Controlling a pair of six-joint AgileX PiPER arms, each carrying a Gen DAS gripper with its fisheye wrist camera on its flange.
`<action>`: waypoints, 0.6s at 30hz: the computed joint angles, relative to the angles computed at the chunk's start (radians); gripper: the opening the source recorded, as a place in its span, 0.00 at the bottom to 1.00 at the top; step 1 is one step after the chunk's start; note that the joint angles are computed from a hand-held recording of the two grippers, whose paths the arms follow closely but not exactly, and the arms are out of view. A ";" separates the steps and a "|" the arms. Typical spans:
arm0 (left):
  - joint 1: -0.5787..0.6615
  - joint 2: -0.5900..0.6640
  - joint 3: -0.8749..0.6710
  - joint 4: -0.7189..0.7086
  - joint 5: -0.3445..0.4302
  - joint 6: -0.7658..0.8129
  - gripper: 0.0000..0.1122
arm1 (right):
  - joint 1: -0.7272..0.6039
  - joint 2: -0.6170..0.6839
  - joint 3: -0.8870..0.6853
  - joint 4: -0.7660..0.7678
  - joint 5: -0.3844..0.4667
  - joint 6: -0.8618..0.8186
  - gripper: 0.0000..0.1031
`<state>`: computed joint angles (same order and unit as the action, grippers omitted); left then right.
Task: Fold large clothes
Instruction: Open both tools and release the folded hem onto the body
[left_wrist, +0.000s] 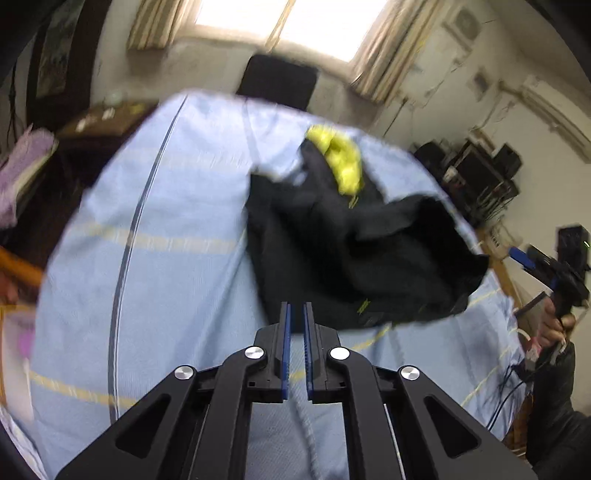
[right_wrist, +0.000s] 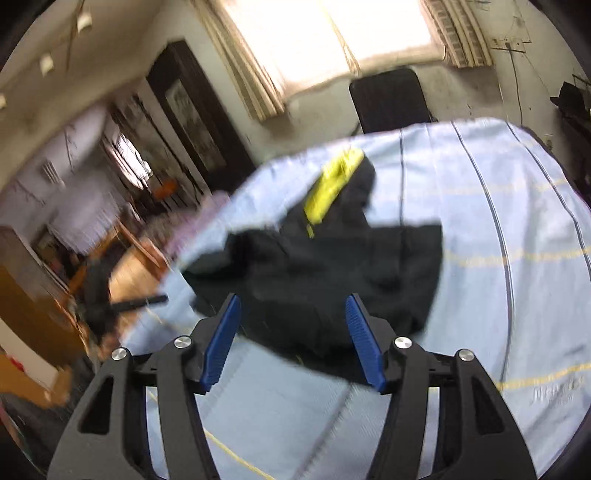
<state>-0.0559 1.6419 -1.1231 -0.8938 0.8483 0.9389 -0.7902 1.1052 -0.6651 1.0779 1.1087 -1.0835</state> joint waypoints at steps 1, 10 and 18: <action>-0.030 0.014 -0.058 -0.003 0.006 -0.027 0.26 | 0.060 0.028 -0.047 -0.004 -0.054 0.058 0.56; -0.137 0.337 -0.496 0.049 0.100 -0.372 0.63 | 0.461 0.397 -0.318 -0.169 -0.417 0.370 0.56; -0.168 0.430 -0.572 0.089 0.156 -0.418 0.61 | 0.501 0.442 -0.323 -0.157 -0.404 0.326 0.56</action>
<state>-0.2234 2.0717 -1.6951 -0.8050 1.0039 0.5212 -0.2893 1.5472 -0.9876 0.9211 0.7047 -0.7573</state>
